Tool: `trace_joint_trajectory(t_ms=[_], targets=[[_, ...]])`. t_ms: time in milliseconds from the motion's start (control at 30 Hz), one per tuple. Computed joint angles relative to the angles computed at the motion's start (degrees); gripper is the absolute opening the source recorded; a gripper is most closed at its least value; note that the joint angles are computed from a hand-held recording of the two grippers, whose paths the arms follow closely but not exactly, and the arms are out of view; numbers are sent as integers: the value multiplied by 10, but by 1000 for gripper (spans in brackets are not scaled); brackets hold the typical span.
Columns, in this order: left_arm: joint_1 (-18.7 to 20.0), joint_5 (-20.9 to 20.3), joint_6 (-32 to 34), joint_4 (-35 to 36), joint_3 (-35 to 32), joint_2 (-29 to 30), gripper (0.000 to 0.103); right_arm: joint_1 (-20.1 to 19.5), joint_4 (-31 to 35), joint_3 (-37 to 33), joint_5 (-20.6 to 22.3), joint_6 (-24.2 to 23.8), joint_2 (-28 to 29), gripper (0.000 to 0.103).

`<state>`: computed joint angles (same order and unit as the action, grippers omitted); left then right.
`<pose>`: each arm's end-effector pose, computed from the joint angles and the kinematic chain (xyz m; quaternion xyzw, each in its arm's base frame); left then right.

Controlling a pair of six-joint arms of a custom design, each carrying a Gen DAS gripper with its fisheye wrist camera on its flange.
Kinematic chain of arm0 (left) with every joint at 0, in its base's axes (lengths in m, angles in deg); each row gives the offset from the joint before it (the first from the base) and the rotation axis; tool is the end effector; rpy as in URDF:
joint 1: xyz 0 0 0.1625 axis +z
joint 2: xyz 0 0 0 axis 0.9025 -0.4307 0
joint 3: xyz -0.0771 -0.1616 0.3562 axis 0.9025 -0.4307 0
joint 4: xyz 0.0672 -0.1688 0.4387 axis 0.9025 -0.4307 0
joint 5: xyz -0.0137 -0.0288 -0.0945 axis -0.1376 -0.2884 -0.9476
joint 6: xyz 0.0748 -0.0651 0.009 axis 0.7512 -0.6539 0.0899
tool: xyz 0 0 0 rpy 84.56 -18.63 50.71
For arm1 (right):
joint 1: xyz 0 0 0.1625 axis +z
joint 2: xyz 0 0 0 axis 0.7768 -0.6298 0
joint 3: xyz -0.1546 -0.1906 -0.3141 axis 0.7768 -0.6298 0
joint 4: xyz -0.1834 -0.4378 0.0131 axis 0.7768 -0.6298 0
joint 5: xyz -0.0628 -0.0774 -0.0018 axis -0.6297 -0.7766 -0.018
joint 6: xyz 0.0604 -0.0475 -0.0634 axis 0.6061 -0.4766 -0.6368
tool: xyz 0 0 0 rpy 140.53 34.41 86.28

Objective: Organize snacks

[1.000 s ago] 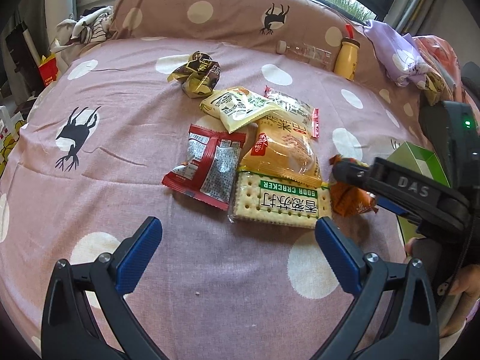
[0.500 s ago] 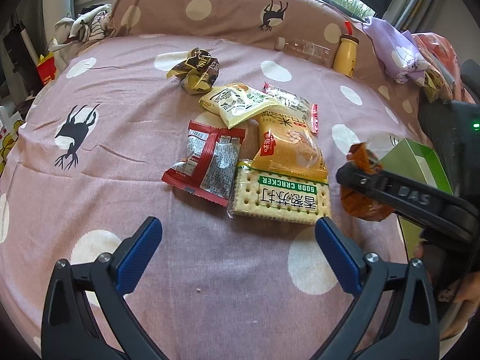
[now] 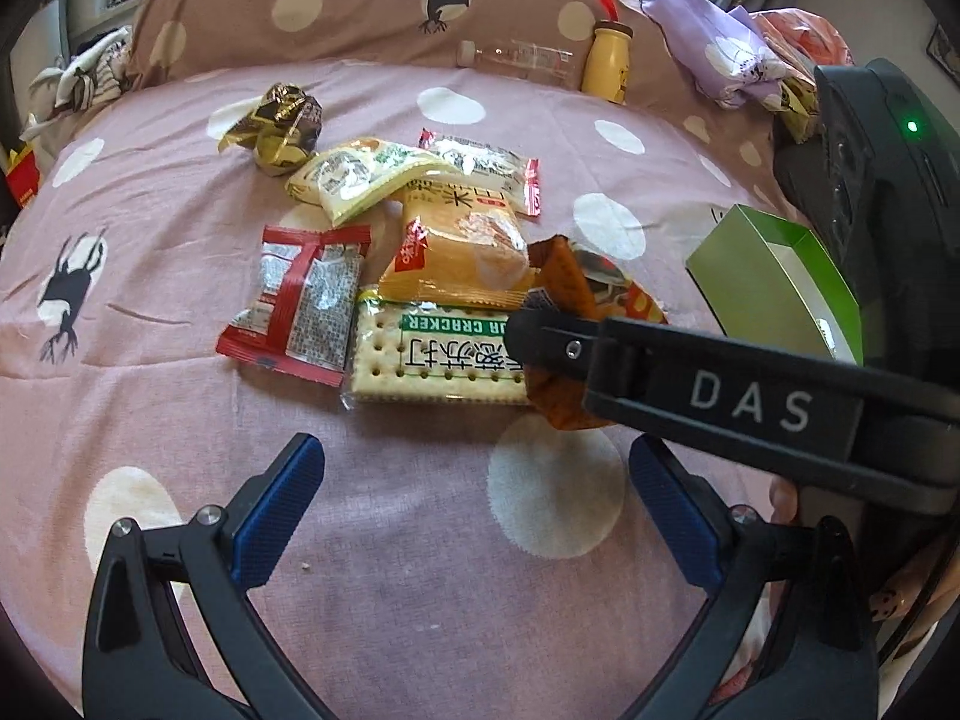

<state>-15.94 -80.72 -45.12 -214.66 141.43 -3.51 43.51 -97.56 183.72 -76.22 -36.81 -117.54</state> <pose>-0.1769 -0.4668 0.0407 0.2664 0.9369 -0.1350 0.1814 0.1280 -0.4839 0.0868 -0.0604 -0.9407 0.2716 0.1942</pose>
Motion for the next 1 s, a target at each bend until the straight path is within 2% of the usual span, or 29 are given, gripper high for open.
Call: trace_joint_trajectory(t_ms=[100,167,267,500,567,733,833,900,967,1000], targets=[[-1,13,-7,18,-4,5,102,0,31,-1,3,1,-7,55],[-3,16,-7,21,-4,6,102,3,28,5,-1,4,-12,56],[-2,7,-4,21,-6,7,102,8,20,12,-8,4,-19,62],[-2,-10,-1,23,-7,10,102,8,-4,39,3,2,-48,64],[-2,-17,-1,20,-6,10,102,8,-6,44,5,5,-55,70],[5,-55,3,5,-10,17,101,-3,3,50,31,8,-65,73],[8,-69,2,-1,-15,27,93,-11,11,46,41,12,-59,73],[12,-81,5,-7,-18,35,81,-11,11,43,34,10,-52,71],[13,-90,13,-11,-21,41,73,-9,1,41,27,2,-45,63],[14,-94,18,-13,-23,46,68,-11,-2,42,30,1,-45,63]])
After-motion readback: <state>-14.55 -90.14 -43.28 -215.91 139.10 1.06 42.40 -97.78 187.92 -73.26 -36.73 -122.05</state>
